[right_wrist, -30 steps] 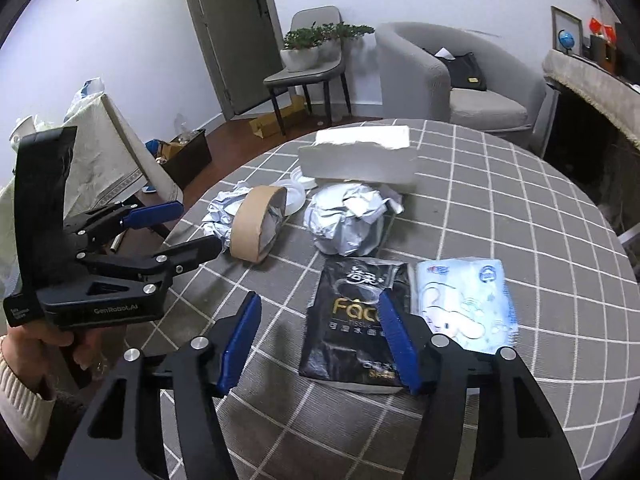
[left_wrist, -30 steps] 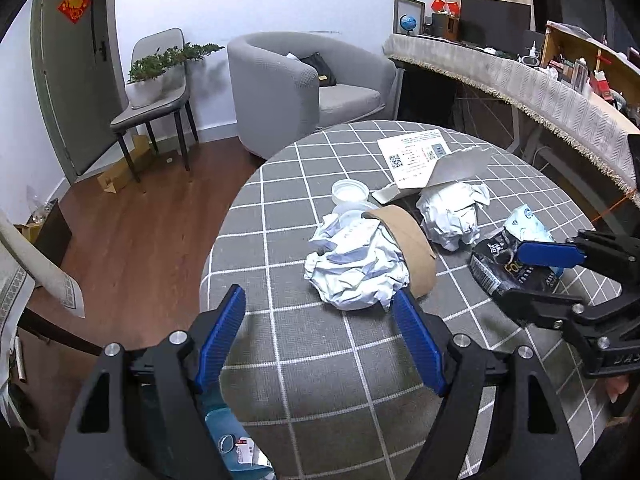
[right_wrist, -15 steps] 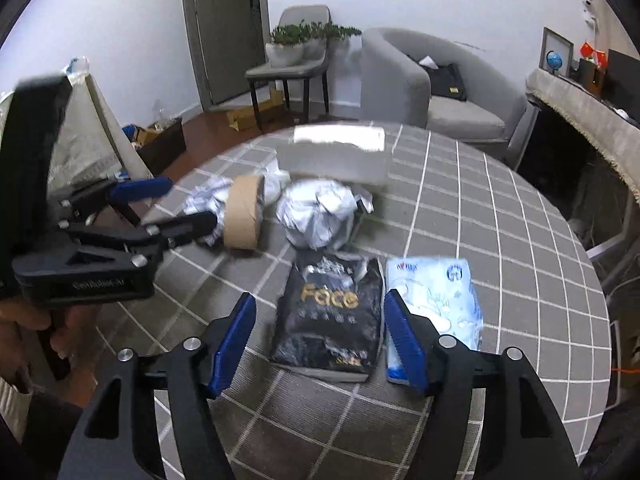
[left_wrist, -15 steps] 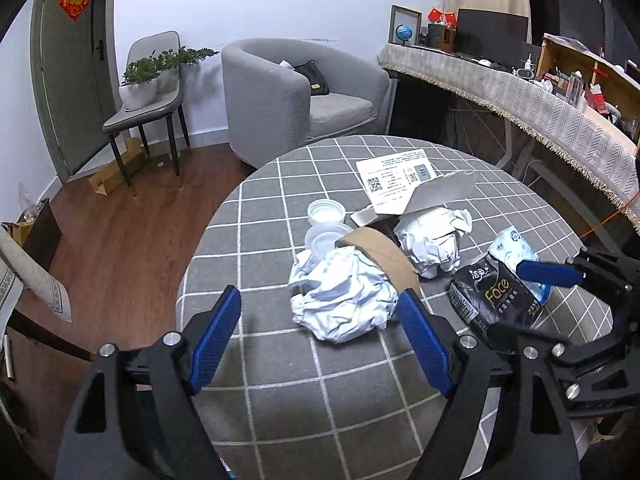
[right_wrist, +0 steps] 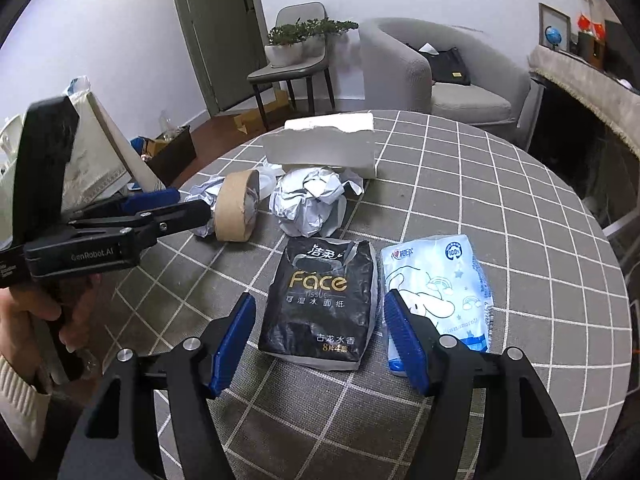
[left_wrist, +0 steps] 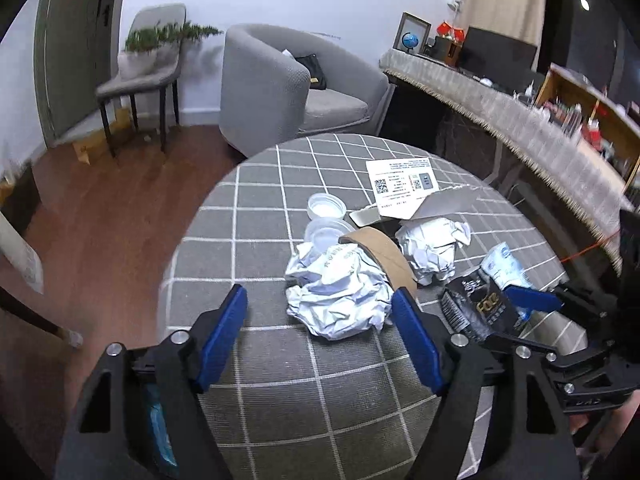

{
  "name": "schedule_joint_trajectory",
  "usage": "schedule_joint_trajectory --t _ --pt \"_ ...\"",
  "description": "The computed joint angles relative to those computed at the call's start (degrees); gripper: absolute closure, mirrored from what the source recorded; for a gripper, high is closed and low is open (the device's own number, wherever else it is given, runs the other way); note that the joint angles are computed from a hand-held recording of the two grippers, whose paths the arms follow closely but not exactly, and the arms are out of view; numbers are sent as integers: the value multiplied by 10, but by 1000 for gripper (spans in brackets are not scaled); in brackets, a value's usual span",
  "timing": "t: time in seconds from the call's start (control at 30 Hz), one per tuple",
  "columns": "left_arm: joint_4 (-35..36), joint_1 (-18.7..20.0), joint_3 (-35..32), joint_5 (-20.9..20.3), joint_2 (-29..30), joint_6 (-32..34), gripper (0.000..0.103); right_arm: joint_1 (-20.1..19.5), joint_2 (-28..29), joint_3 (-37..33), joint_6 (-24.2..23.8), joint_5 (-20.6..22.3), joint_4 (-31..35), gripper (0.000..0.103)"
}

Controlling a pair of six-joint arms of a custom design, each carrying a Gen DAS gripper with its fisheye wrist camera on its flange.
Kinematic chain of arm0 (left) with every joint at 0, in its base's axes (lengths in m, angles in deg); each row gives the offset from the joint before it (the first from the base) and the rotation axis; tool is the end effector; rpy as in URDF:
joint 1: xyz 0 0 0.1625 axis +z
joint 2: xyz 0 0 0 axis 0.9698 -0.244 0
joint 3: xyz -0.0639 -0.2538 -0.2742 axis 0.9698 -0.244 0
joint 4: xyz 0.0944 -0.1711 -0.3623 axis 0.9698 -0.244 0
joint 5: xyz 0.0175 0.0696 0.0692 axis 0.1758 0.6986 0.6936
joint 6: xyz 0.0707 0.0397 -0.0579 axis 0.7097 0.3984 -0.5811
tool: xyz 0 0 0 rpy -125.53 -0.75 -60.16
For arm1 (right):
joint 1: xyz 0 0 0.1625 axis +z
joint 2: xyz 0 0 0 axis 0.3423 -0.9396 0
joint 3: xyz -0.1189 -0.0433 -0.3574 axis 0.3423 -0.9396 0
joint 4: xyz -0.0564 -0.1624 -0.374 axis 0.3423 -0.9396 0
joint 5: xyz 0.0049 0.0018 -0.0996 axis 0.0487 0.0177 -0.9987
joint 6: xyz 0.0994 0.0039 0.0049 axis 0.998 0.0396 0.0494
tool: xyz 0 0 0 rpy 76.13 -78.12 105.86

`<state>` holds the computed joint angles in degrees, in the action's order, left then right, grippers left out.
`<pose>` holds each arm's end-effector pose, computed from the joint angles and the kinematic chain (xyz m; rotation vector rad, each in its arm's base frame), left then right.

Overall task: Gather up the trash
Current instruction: 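Move the left gripper back to the table and grasp the crumpled foil ball, then grasp the brown tape roll with the right gripper while the left gripper holds the foil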

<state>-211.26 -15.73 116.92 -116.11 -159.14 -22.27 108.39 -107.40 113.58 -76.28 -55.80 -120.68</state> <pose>-0.0099 -0.3779 0.3120 0.7050 2.5622 -0.8093 0.3623 -0.3413 -0.0298 0.6507 -2.4605 0.7517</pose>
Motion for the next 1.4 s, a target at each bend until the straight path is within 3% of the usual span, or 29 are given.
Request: schedule_joint_trajectory --t 0.13,0.27,0.37,0.7,0.87,0.97,1.4 --pt "12 18 -11 -42 14 -10 34 -3 -4 4 -2 12 -12 35" --pt "12 17 -10 -52 20 -13 46 -8 -15 16 -5 17 -33 34" --pt "6 14 -7 -54 21 -20 49 -17 -22 26 -4 33 -46 34" --pt "44 -4 0 -44 -6 -10 50 -13 -24 27 -9 27 -54 34" --pt "62 -11 8 -46 -33 11 50 -18 -19 21 -15 70 -67 34" --pt "74 -14 13 -52 -49 30 50 -18 -10 9 -21 99 -66 40" --pt "152 -10 21 -94 -108 113 51 -22 27 -33 1 162 -57 48"
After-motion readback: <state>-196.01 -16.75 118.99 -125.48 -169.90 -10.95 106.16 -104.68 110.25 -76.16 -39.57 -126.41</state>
